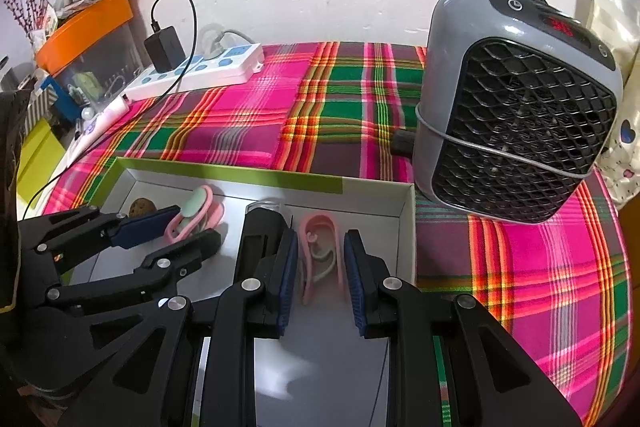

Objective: Organize objects
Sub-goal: 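Set the pink holder upright and open the left tool while the right tool lowers the pink clip, then lift both open tools out of the box toward the white container and panda ball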

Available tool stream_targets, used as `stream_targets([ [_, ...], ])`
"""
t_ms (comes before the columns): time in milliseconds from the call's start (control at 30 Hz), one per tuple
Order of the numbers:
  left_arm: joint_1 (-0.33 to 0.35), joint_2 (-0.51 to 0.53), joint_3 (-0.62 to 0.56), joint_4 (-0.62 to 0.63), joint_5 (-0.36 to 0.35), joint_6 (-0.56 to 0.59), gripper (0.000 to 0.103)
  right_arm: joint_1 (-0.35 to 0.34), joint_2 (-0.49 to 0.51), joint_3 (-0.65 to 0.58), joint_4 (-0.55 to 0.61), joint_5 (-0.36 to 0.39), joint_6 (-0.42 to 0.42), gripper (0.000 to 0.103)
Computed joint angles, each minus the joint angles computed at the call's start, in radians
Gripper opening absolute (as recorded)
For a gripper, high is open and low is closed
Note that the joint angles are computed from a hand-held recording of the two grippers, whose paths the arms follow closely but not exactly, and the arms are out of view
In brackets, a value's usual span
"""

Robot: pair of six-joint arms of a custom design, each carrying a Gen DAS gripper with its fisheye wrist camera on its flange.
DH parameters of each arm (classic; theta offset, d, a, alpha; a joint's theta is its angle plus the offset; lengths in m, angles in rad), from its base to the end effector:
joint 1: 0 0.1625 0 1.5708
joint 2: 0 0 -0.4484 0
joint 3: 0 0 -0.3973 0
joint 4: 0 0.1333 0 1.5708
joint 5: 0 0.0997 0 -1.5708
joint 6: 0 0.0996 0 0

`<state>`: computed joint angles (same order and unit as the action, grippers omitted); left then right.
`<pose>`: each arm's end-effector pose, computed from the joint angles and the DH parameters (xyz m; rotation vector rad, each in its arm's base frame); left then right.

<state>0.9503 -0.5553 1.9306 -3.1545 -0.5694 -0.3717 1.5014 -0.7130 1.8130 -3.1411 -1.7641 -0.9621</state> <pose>-0.1529 -0.5875 -0.0227 0.1502 2.2303 -0.7865 0.0686 -0.6589 0.0598 1.1137 -2.4731 0.4355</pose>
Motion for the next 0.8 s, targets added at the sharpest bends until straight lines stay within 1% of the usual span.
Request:
stream_targets([
  [500, -0.037, -0.039, 0.069, -0.027, 0.020, -0.044, 0.033, -0.005, -0.047, 0.067, -0.039, 0.028, -0.010, 0.025],
  [700, -0.064, -0.055, 0.112, -0.054, 0.033, -0.069, 0.033, -0.013, -0.076, 0.105, -0.053, 0.045, -0.016, 0.025],
  [767, -0.076, -0.058, 0.126, -0.055, 0.052, -0.082, 0.034, -0.017, -0.089, 0.119, -0.057, 0.054, -0.017, 0.028],
  [800, -0.082, -0.059, 0.133, -0.058, 0.055, -0.086, 0.034, -0.019, -0.094, 0.124, -0.058, 0.056, -0.017, 0.031],
])
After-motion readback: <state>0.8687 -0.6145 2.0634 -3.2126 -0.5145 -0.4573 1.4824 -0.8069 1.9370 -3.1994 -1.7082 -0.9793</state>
